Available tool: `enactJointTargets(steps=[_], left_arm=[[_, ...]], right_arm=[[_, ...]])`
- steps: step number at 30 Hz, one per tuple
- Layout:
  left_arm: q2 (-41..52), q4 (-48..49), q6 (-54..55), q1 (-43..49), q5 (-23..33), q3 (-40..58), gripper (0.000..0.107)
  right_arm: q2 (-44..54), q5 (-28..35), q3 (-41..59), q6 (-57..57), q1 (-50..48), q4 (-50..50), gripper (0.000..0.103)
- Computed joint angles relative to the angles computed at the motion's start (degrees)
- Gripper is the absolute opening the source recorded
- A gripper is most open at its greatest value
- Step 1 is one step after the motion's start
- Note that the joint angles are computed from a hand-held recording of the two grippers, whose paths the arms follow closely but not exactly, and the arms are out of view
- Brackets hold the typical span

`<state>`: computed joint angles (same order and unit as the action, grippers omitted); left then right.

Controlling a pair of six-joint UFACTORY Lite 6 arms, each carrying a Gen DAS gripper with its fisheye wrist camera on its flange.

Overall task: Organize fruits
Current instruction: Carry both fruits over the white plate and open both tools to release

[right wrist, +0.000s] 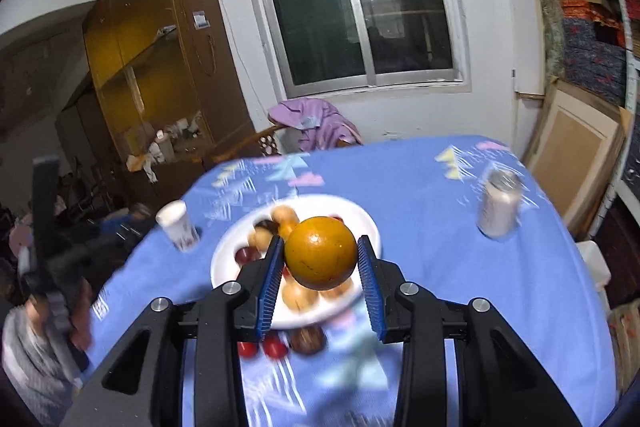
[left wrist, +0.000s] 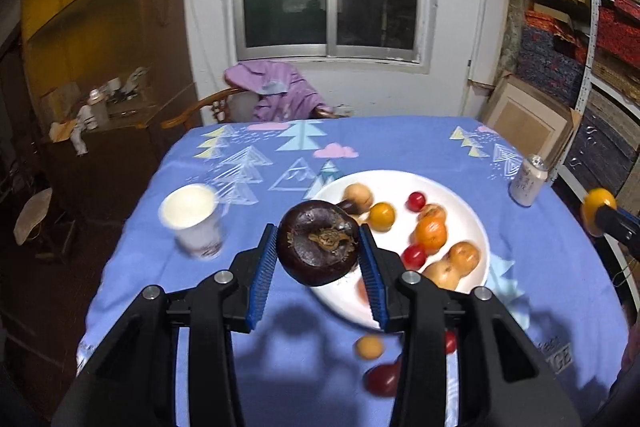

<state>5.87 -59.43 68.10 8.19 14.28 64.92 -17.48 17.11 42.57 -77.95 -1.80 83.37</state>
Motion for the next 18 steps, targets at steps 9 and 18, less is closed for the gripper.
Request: enactJointTargets(steps=[9,18], left_arm=[[21.0,3.4,-5.5,-11.6,-2.8,12.2,0.040],[34.0,-1.4,0.7,-13.5,-4.7,21.1,0.040]], right_arm=[[51.0,3.0,51.2,46.0,7.8,-41.6,0.038],[81.9,15.0,90.9,70.4,11.6,-65.1,0.038]])
